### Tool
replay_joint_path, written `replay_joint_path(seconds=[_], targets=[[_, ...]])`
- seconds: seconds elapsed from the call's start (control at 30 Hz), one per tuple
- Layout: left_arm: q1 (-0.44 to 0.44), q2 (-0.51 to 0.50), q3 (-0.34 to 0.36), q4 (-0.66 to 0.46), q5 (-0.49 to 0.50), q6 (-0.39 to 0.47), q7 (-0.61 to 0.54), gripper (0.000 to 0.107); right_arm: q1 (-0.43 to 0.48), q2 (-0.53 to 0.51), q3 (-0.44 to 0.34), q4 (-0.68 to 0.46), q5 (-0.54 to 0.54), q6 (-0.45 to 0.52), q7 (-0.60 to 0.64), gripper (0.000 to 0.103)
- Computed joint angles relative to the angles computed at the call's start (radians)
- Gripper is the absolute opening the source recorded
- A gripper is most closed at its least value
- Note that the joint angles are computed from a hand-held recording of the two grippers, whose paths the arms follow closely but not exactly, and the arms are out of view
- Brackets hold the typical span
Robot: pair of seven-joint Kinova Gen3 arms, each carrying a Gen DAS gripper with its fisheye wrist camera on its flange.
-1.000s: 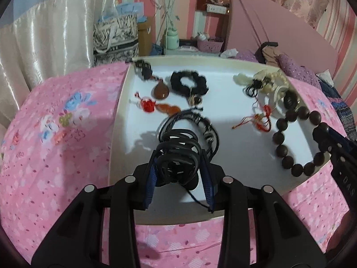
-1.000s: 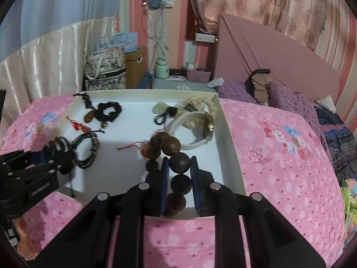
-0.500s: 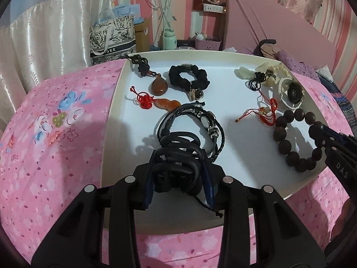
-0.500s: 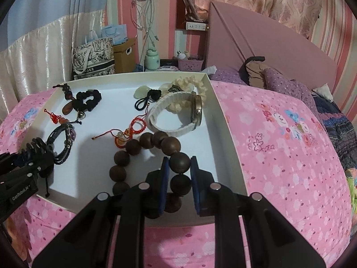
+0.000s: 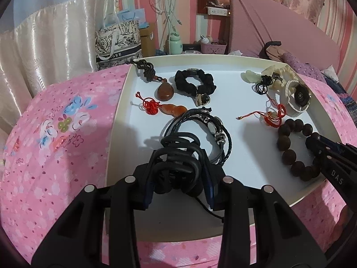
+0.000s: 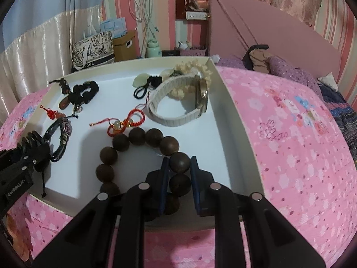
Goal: Organize jewelry
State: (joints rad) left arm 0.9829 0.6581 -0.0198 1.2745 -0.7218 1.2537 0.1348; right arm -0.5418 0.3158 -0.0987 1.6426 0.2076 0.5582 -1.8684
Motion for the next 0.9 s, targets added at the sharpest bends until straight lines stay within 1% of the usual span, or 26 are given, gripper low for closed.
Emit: replay_joint_path(seconds=[0.1, 0.17, 0.23, 0.27, 0.3, 0.33, 0.4, 0.43, 0.47, 0.5, 0.53, 0.57, 0.6, 0.63, 0.67, 0.73, 0.77, 0.8, 0.87, 0.9], targets=[[0.004, 0.011, -0.001, -0.017, -0.001, 0.020, -0.008, 0.036, 0.013, 0.005, -0.009, -0.006, -0.017, 0.000, 0.020, 0.019], [0.006, 0.016, -0.002, -0.026, -0.001, 0.031, -0.011, 0.040, 0.017, 0.005, -0.012, -0.005, -0.023, -0.005, 0.032, 0.019], [0.011, 0.016, -0.005, -0.028, -0.006, 0.034, -0.011, 0.055, 0.013, 0.005, -0.007, -0.003, -0.022, -0.009, 0.031, 0.020], [0.019, 0.018, -0.008, -0.033, -0.015, 0.042, -0.009, 0.058, 0.015, 0.005, -0.009, -0.004, -0.026, -0.005, 0.035, 0.020], [0.025, 0.020, -0.011, -0.038, -0.021, 0.052, -0.008, 0.065, 0.020, 0.005, -0.013, -0.005, -0.033, -0.003, 0.044, 0.020], [0.032, 0.022, -0.012, -0.047, -0.025, 0.066, -0.007, 0.069, 0.027, 0.003, -0.017, -0.005, -0.043, 0.002, 0.053, 0.023], [0.042, 0.019, -0.010, -0.062, -0.026, 0.087, -0.005, 0.072, 0.039, -0.015, -0.022, 0.008, -0.063, -0.006, 0.062, 0.039], [0.048, 0.009, -0.006, -0.063, -0.025, 0.087, 0.002, 0.073, 0.035, -0.033, -0.015, 0.019, -0.061, -0.012, 0.051, 0.055], [0.057, 0.000, -0.002, -0.063, -0.030, 0.089, 0.006, 0.074, 0.043, -0.051, -0.020, 0.031, -0.070, -0.022, 0.055, 0.061], [0.072, -0.003, 0.000, -0.074, -0.036, 0.107, 0.004, 0.082, 0.057, -0.070, -0.029, 0.039, -0.087, -0.028, 0.070, 0.062], [0.077, 0.003, 0.015, -0.093, -0.050, 0.141, 0.004, 0.092, 0.065, -0.093, -0.034, 0.045, -0.094, -0.023, 0.079, 0.065], [0.096, 0.011, 0.012, -0.117, -0.057, 0.181, -0.004, 0.095, 0.060, -0.116, -0.028, 0.052, -0.085, -0.016, 0.071, 0.072], [0.129, 0.016, -0.009, -0.140, -0.055, 0.222, -0.018, 0.099, 0.060, -0.131, -0.028, 0.057, -0.078, -0.012, 0.065, 0.077], [0.147, 0.018, -0.012, -0.158, -0.054, 0.259, -0.024, 0.100, 0.061, -0.164, -0.028, 0.075, -0.070, -0.012, 0.060, 0.085], [0.154, 0.014, 0.003, -0.166, -0.058, 0.287, -0.018, 0.100, 0.064, -0.186, -0.030, 0.088, -0.063, -0.011, 0.056, 0.090], [0.175, 0.001, 0.031, -0.181, -0.058, 0.342, -0.005, 0.100, 0.062, -0.249, -0.037, 0.124, -0.022, 0.001, 0.032, 0.093], [0.188, 0.001, 0.033, -0.191, -0.057, 0.369, -0.001, 0.100, 0.064, -0.277, -0.044, 0.140, -0.001, 0.007, 0.018, 0.093], [0.219, 0.008, 0.017, -0.215, -0.053, 0.410, -0.002, 0.100, 0.067, -0.301, -0.054, 0.155, 0.021, 0.014, 0.000, 0.093], [0.259, 0.026, 0.016, -0.261, -0.067, 0.485, 0.007, 0.100, 0.074, -0.373, -0.080, 0.203, 0.052, 0.023, -0.032, 0.098], [0.291, 0.040, -0.003, -0.295, -0.065, 0.526, 0.004, 0.100, 0.085, -0.395, -0.100, 0.217, 0.073, 0.025, -0.058, 0.100]])
